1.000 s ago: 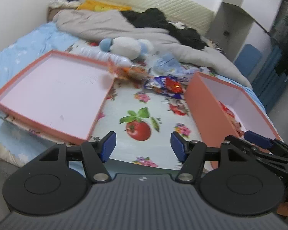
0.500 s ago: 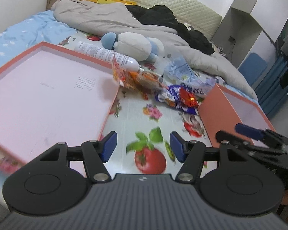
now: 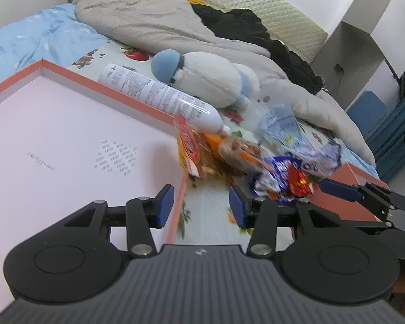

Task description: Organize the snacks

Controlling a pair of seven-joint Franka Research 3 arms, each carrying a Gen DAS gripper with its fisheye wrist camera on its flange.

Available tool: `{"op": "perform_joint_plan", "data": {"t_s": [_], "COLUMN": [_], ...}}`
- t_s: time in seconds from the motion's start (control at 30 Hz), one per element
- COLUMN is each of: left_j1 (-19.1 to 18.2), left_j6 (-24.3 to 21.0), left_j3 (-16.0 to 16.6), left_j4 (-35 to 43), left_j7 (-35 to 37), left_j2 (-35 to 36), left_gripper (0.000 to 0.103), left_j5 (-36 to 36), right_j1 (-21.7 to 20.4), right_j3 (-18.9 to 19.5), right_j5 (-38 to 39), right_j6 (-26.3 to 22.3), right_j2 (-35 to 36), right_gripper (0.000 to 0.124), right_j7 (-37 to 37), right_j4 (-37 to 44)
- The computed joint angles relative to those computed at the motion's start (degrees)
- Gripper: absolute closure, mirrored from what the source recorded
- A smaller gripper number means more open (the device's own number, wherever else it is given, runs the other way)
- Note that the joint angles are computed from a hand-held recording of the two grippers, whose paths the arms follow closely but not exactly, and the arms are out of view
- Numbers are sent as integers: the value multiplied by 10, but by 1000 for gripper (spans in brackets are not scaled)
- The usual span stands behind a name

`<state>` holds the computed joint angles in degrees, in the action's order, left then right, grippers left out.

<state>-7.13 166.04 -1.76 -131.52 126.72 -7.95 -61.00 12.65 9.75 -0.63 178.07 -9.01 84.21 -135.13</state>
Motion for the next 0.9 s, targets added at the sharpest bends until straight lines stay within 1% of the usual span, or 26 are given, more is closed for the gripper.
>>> {"op": "perform_joint_plan", "data": {"t_s": [0.03,0.07,0.1,0.13,0.17,0.23,0.27,0.3,0.33,0.37,0.4,0.43,0.47,0.5,0.53,0.57,0.63,0.67,0.73,0.77,0.83,0.9], "left_j1": [-1,2,7,14,21,34,40,46,52,58,62,66,68,71,74,75,79,79,76,74,68,62], "left_j6": [-7,-17,-26,-32,-38,-33,-27,-24,-21,-20,-17,-15,-13,-12,-12,-13,-25,-29,-23,-21,-16,-12], "left_j3": [4,6,5,1,-4,-18,-25,-31,-37,-42,-47,-51,-54,-57,-60,-63,-65,-64,-65,-64,-62,-58], "left_j4": [13,26,41,52,64,82,88,94,99,102,106,108,109,111,112,113,114,113,109,105,91,71], "left_j7": [7,18,29,34,41,44,42,36,35,42,49,52,55,59,70,81,112,118,131,135,119,100], "left_j2": [13,25,39,49,59,79,88,95,101,104,108,110,111,113,114,114,110,108,100,95,82,63], "left_gripper": [54,55,56,58,60,63,65,66,71,75,77,81,86,89,93,96,98,99,101,102,102,102], "left_j5": [-12,-31,-51,-65,-79,-84,-80,-74,-76,-85,-93,-95,-97,-101,-112,-122,-152,-154,-165,-169,-155,-140], "right_j1": [-31,-52,-53,-36,-28,-17,-11,-6,-2,2,10,20,30,34,39,48,70,72,66,70,76,68], "right_j3": [23,37,37,20,13,-3,-10,-12,-12,-15,-22,-32,-42,-45,-48,-57,-81,-83,-75,-80,-89,-81], "right_j5": [-45,-88,-90,-70,-66,-103,-106,-85,-60,-49,-55,-66,-75,-63,-54,-61,-100,-99,-65,-71,-94,-72], "right_j6": [0,-9,-14,-19,-26,-37,-44,-50,-58,-60,-61,-64,-66,-72,-74,-75,-72,-69,-71,-68,-59,-50], "right_j2": [16,32,48,63,78,103,113,121,129,134,141,147,153,159,163,165,165,163,156,152,140,120], "right_gripper": [52,52,52,52,52,52,52,52,52,52,53,54,62,67,66,67,74,76,78,79,80,81], "right_j7": [28,59,61,45,42,61,53,27,-4,-23,-27,-26,-22,-35,-46,-45,-25,-24,-42,-33,-5,-6], "right_j4": [15,34,50,65,81,107,118,126,135,141,147,154,161,168,173,175,176,175,172,169,159,143]}}
